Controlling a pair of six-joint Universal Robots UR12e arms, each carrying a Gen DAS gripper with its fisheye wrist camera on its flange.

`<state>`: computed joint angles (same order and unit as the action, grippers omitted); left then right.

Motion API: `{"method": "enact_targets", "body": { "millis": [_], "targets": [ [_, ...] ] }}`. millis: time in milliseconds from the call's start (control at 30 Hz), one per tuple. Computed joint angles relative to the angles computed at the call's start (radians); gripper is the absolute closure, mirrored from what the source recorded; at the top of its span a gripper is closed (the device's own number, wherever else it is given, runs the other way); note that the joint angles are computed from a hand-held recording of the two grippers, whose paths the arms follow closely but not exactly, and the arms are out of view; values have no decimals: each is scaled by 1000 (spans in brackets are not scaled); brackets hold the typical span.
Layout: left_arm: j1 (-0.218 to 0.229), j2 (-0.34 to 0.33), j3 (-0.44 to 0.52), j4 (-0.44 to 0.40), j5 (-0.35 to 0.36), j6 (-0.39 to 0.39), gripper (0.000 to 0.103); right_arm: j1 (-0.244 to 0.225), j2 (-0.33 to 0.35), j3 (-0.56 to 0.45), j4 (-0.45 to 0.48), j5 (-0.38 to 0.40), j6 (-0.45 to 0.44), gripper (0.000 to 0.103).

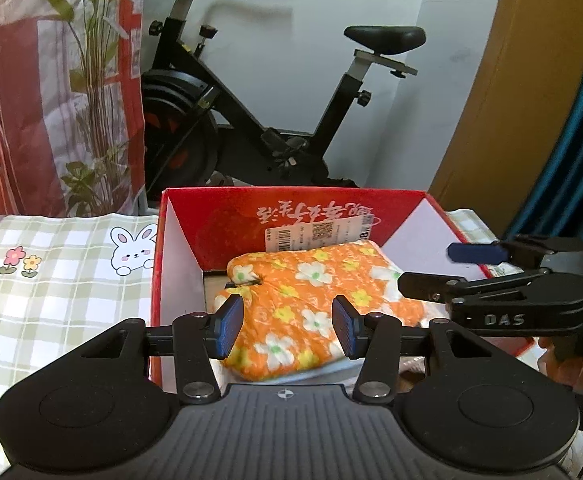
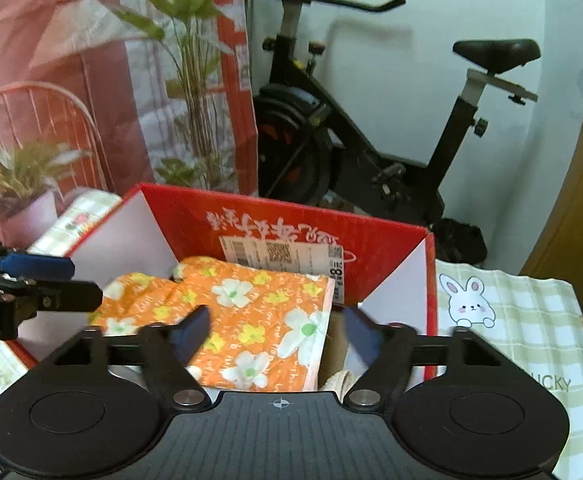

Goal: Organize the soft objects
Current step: 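Open both tools to release the orange cloth inside the box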

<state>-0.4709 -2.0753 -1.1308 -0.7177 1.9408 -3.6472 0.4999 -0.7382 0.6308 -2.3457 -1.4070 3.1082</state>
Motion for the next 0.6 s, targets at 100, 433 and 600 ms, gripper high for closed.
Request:
{"method": "enact_targets", "body": {
  "millis": [100,433,600],
  "targets": [
    [-13,20,-23,13,18,0,51,-1,-51,91,-95,-6,33,4],
    [-65,94,-132,61,47,1,38,-5,-202,372,-365,-4,145,0],
    [-93,124,-192,68,51,-20,38,-10,-273,513,-448,41,171,0]
  ]
}}
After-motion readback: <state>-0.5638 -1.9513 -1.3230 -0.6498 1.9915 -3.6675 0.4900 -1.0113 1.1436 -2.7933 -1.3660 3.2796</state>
